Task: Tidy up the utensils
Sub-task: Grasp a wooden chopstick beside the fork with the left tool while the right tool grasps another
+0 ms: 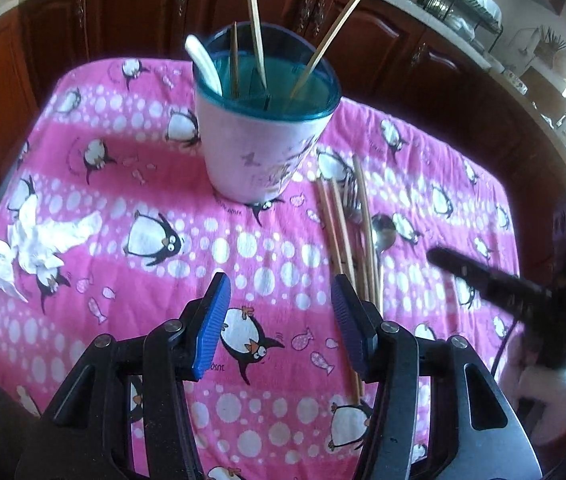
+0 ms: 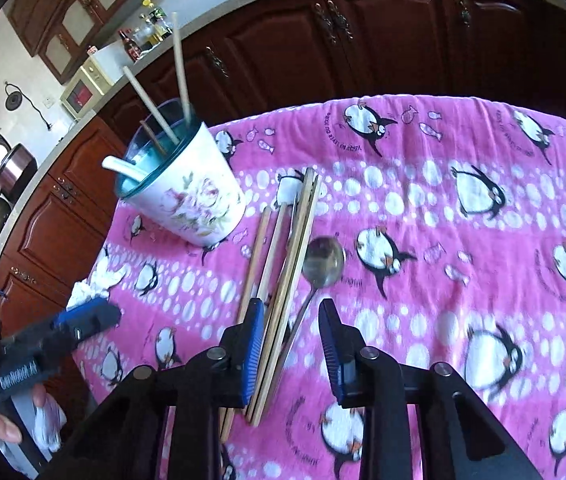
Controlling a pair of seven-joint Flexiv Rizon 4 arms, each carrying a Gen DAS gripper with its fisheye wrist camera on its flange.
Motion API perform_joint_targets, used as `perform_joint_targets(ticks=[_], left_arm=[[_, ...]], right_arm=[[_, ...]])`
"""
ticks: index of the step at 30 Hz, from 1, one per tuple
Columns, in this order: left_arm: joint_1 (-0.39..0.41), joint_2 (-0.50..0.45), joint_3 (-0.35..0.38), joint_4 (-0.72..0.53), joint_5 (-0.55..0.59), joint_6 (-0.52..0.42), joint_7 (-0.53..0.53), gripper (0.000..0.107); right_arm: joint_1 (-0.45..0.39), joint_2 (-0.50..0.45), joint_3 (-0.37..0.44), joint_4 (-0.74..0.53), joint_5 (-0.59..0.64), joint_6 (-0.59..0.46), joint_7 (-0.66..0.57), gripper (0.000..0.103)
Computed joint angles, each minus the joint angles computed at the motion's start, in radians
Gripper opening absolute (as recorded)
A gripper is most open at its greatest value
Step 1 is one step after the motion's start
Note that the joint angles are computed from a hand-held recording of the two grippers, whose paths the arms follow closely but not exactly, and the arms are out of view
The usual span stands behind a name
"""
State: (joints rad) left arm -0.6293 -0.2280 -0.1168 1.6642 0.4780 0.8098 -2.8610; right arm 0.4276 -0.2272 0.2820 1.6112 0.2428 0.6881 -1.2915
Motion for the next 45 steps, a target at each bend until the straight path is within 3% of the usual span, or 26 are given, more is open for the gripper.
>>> perform_joint_targets(ticks=[11, 17, 19, 21, 30, 37, 39, 43, 44, 45], left_arm=[[0.019, -0.025, 0.007, 0.017, -0.059, 0.033, 0.043, 0.052], [0.023, -0.043, 0.016, 0.001, -0.068, 0.031, 0.072, 0.052], [0.027, -0.054, 0.019, -0.007, -0.077, 0.040, 0.082, 0.052], [0.028, -0.069, 0.022, -0.020, -0.083, 0.047, 0.090, 0.052], [0.017, -0.178, 0.044, -0.115, -0.150, 0.088, 0.136, 0.052], [-0.032, -0.281, 0.103, -0.242, -0.135, 0.014, 0.102, 0.050], [-0.032, -0.303, 0.108, -0.265, -0.141, 0.000, 0.098, 0.043], [-0.043, -0.331, 0.125, -0.307, -0.131, -0.031, 0.097, 0.039], [-0.043, -0.336, 0.125, -0.316, -0.131, -0.038, 0.104, 0.033], [-0.040, -0.341, 0.122, -0.322, -0.133, -0.036, 0.116, 0.022]], right_arm=[[0.051, -0.242, -0.019, -0.231, -0.106, -0.099, -0.001, 0.023], [0.072, -0.311, -0.023, -0.289, -0.155, -0.138, 0.000, 0.017], [0.065, -0.307, -0.017, -0.284, -0.154, -0.132, -0.018, 0.016], [0.051, -0.293, -0.010, -0.274, -0.133, -0.120, -0.026, 0.008], [-0.054, -0.137, 0.016, -0.145, 0.033, -0.092, -0.090, 0.007], [-0.080, -0.045, -0.015, -0.037, 0.056, -0.105, -0.072, 0.007], [-0.083, -0.038, -0.022, -0.026, 0.050, -0.119, -0.071, 0.007], [-0.085, -0.045, -0.027, -0.028, 0.049, -0.145, -0.081, 0.007], [-0.081, -0.052, -0.027, -0.034, 0.044, -0.151, -0.082, 0.007], [-0.078, -0.059, -0.026, -0.040, 0.044, -0.161, -0.086, 0.007]])
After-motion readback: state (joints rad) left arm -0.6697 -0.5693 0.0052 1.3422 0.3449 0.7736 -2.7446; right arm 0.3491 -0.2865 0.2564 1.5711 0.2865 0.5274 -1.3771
